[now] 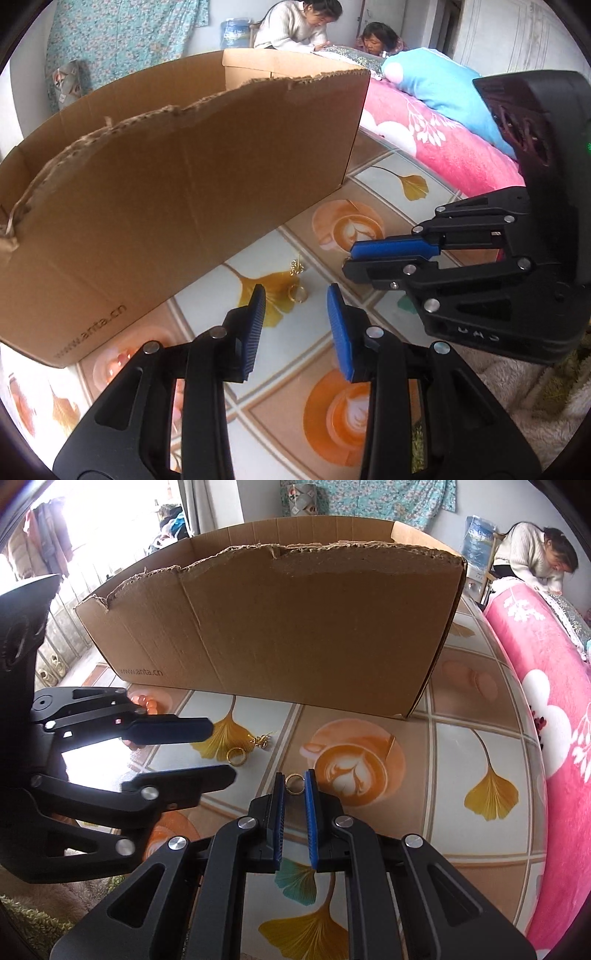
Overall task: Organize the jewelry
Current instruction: 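Close the left tool on the small gold ring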
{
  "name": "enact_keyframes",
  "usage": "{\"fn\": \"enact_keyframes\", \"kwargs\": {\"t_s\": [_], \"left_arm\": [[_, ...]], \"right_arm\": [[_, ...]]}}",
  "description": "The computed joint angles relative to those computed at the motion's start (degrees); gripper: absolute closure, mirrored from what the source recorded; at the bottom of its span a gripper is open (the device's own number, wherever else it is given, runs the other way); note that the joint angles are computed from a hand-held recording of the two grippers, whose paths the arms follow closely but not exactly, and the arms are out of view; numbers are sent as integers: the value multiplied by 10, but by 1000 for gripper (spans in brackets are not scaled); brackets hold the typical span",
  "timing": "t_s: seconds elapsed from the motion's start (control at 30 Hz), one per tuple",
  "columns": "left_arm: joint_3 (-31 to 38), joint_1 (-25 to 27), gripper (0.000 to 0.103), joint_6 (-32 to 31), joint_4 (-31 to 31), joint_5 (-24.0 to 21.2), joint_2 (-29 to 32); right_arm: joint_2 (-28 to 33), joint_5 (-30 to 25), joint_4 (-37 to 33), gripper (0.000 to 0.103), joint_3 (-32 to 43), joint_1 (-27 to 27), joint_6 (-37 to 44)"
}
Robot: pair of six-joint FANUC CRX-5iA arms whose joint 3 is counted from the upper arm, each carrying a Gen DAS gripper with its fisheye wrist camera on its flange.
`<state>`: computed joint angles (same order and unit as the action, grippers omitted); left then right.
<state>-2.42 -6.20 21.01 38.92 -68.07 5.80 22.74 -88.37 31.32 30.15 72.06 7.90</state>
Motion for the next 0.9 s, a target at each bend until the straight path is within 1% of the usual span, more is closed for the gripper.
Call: {"fn": "enact_keyframes", "kwargs": {"t_s": [0.07,0.13,0.37,0.57,0.7,0.9], "left_arm": [[0,-1,71,-4,0,0,1],[4,-4,76,-3,-8,0,3],[1,-7,81,-10,-10,10,1],[-3,-10,88,-13,-13,22,-3],[0,-11,94,-9,-18,27,-2],[-4,-8,94,-11,-15,29,-5]], "right_arm": [[2,2,1,92,2,0,-2],[-12,3,2,92,-16,4,-8],[-22,5,4,92,-28,7,-13],[-26,4,5,92,-34,10,-16],[-26,5,5,92,-35,10,-17],[-26,6,5,92,-35,10,-18]]}}
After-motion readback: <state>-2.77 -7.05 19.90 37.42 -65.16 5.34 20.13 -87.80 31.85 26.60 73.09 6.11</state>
